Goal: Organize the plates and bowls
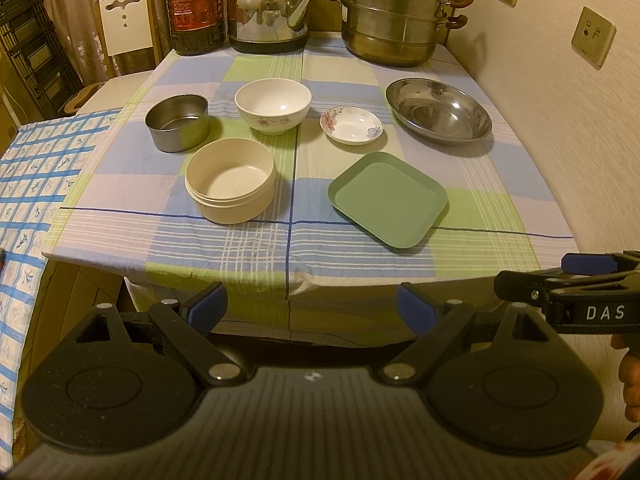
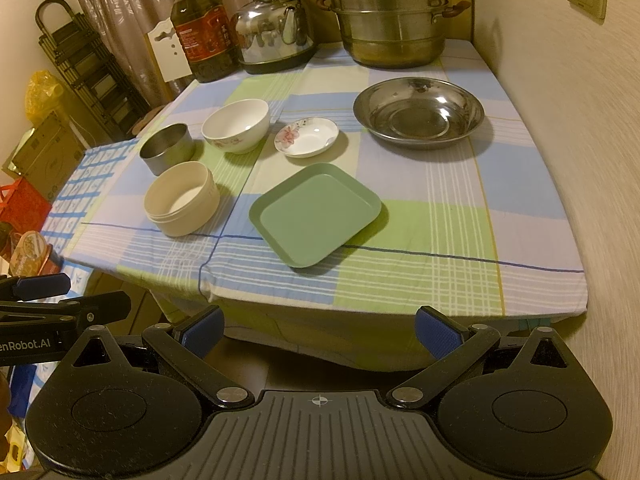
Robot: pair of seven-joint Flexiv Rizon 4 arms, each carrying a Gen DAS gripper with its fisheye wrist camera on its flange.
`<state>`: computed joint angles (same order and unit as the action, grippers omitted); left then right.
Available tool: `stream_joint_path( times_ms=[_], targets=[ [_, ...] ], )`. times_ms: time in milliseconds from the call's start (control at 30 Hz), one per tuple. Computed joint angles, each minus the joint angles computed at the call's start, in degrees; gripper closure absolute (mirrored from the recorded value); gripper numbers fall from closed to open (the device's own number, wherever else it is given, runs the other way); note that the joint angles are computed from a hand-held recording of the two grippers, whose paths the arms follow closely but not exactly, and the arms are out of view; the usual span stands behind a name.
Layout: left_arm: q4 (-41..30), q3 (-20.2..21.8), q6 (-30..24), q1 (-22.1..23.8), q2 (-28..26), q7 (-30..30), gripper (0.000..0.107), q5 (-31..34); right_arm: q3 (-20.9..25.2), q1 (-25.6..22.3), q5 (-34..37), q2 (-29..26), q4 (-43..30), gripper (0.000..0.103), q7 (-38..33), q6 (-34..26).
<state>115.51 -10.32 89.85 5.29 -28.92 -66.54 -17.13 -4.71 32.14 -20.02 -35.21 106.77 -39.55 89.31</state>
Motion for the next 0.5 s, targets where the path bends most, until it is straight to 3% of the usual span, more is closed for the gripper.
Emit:
stream_joint_path(
  times_ms=[500],
  targets=[
    [-0.1, -0.3, -0.4, -0.1, 0.2, -0.1, 0.016, -0.1, 0.3, -0.6, 0.5, -0.5, 0.0, 0.002, -0.7, 0.6]
  ],
)
